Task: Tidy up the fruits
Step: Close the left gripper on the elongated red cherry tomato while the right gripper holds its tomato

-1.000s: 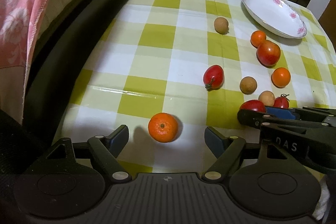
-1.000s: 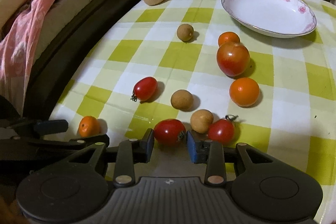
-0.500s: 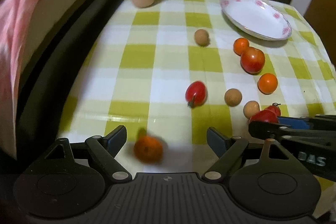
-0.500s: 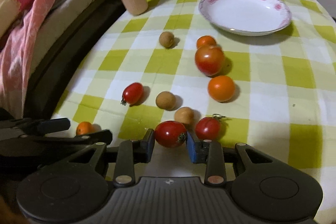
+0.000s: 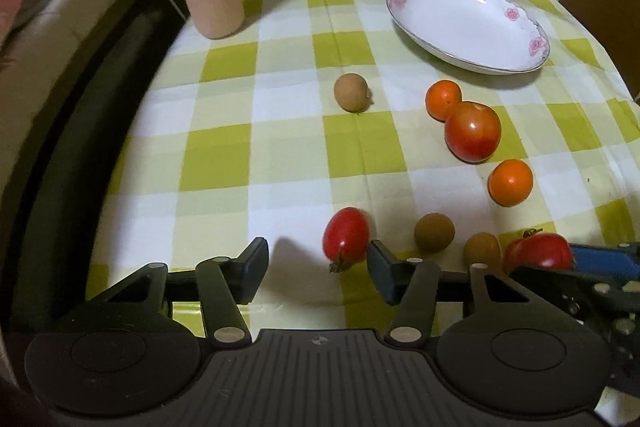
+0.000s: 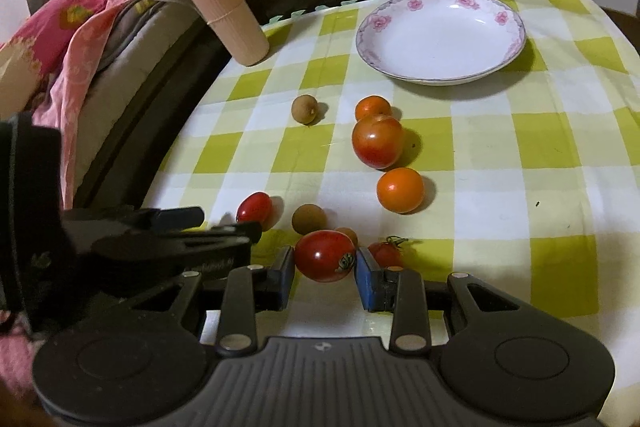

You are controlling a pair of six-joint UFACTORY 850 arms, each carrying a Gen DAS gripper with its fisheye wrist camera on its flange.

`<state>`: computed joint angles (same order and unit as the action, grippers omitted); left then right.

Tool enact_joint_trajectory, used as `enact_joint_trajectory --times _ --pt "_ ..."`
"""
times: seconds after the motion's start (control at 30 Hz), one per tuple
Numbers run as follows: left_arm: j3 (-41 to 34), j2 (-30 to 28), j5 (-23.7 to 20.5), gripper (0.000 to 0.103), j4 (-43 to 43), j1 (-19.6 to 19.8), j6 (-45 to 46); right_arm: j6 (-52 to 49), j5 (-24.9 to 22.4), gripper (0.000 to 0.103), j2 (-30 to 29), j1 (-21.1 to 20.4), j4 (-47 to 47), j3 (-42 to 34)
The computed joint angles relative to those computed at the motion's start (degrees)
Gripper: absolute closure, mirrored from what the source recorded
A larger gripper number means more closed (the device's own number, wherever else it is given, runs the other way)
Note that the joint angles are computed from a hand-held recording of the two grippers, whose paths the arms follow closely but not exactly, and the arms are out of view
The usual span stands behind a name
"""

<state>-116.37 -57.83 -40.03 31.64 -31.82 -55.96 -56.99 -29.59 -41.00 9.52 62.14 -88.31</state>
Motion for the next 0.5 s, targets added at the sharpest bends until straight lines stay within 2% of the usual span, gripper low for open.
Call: enact_joint_trajectory --times 0.1,0.37,0.5 --pt "-2.58 -1.69 -1.03 0.052 -2.64 0.49 3.4 0.83 -0.21 0.071 -0.46 -0.1 -0.58 -0.55" --pt "-3.16 -2.2 -0.23 0.052 -3.65 0.89 4.87 2.8 -0.76 0.071 -1.53 0.06 -2.36 -1.76" --pt "-3.08 -2.13 0.15 0.056 -3.73 0.85 5.55 3.23 -0.53 0.071 -1.6 0.09 -2.61 -1.81"
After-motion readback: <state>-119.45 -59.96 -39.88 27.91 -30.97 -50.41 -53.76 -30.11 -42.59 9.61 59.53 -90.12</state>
